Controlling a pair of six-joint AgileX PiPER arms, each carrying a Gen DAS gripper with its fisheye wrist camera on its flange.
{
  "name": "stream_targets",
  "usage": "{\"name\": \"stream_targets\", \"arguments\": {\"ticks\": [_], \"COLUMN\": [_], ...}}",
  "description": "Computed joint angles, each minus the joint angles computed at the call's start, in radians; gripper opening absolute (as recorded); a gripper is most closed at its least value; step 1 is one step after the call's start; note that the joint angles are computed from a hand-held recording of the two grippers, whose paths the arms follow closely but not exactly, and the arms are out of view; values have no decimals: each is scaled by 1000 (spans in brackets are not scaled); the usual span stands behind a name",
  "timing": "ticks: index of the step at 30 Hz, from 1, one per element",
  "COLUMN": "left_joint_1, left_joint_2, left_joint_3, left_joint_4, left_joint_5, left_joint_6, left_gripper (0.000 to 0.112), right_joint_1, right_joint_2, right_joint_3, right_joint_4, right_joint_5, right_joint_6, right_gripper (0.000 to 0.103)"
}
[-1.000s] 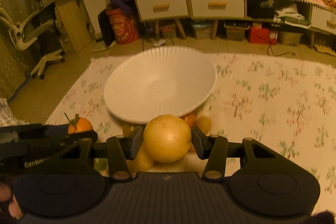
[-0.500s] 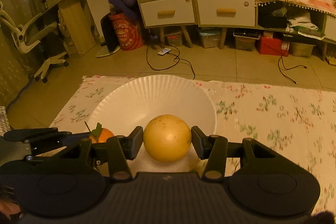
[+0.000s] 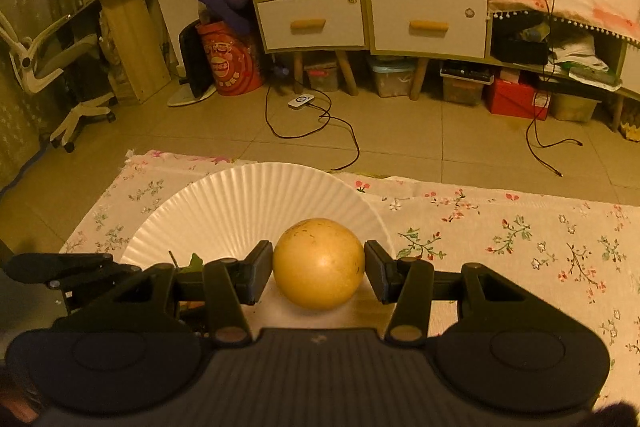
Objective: Organize fruits
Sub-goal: 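Carry the tangerine and pomelo into the white bowl and open both tools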
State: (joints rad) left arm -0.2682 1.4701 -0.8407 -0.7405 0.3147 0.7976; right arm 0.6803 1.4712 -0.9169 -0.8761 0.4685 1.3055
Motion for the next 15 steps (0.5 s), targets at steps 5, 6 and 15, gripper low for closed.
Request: {"name": "stream_targets", "arguments": {"ticks": [5,6,15], "left_joint_1": [-5,-5,-16], "left_joint_2": [18,20,38], "left_joint_3": [-18,-18,-32], "left_joint_4": [45,46,121], "left_joint_5": [-1,0,-10], "left_joint_6": [-53,-56,-131], "left_gripper": [41,41,41], "right_joint_1": [-20,-27,-31], "right_joint_2": [8,9,16], "right_joint_3": [-11,-12,-18], "right_joint_4": [39,50,59], "right_joint_5": [-7,-10,11], "right_joint_6": [-48,-63,-78], "right_gripper": [46,46,46]}}
